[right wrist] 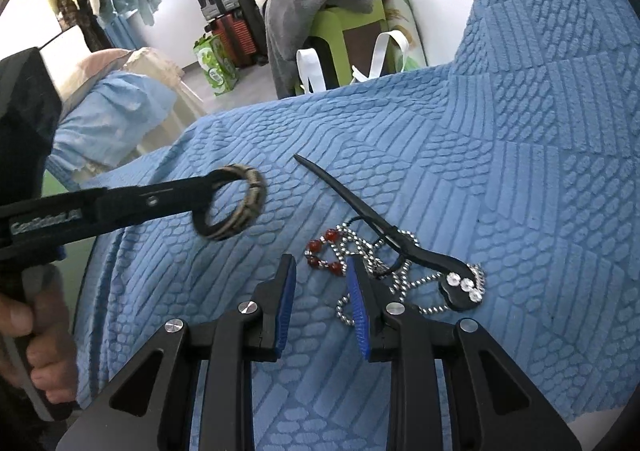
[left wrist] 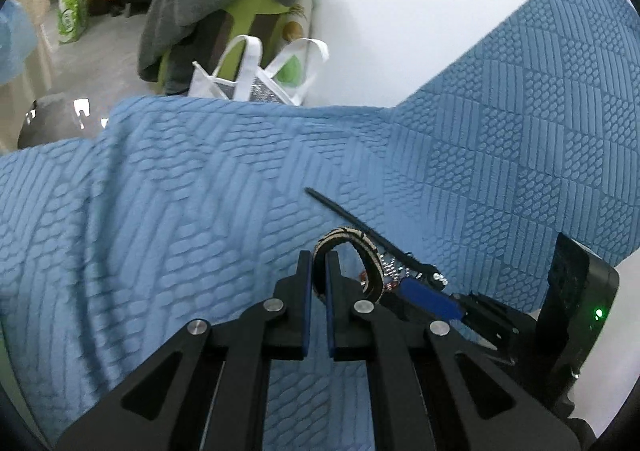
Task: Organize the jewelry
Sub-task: 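Grasp the black patterned ring with left tool while right tool grasps the red bead strand, then carry the ring and bead strand over the box and open both tools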
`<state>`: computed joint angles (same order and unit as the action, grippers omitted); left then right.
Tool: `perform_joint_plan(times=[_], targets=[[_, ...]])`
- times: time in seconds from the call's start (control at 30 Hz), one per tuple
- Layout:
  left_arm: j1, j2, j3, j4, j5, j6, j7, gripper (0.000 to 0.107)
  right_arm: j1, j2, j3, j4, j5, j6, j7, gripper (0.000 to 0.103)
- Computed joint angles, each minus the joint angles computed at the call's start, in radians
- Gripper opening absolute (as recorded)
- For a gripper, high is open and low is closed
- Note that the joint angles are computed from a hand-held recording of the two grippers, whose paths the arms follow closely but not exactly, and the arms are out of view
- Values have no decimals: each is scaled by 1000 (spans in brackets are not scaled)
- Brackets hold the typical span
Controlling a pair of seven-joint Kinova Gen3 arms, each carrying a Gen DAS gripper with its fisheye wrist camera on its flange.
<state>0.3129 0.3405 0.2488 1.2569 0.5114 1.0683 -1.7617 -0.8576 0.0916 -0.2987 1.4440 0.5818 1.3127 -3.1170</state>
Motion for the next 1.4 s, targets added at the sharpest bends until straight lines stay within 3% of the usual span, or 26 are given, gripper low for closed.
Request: perform_joint_plan(times=[0.4, 0.47, 0.57, 0.73, 0.87, 1.1, 1.4], targets=[[-12, -47, -29, 45, -60, 1, 31, 5, -29, 78, 30, -70, 20, 51, 114, 24], [-16, -55, -32, 50, -66, 3, 30, 5, -36, 118, 30, -118, 13, 107, 177, 13], [-26, -68, -34, 60, -64, 8, 29, 5, -86, 159, 62, -177, 32, 169, 240, 7], [-32, -92, -43, 69, -74, 19, 41, 5, -66, 120, 86, -154, -42, 111, 197, 6], [-52, -119, -50, 82, -62, 34, 33, 5, -66, 86, 65, -144, -21, 90, 135, 6], [-84, -160, -69, 71, -58, 77, 26, 5, -125, 84, 49, -240, 70, 170, 105, 6], [-163, -228, -112, 46, -13, 157, -36, 5, -233, 155, 80, -456, 178, 261, 172, 6]])
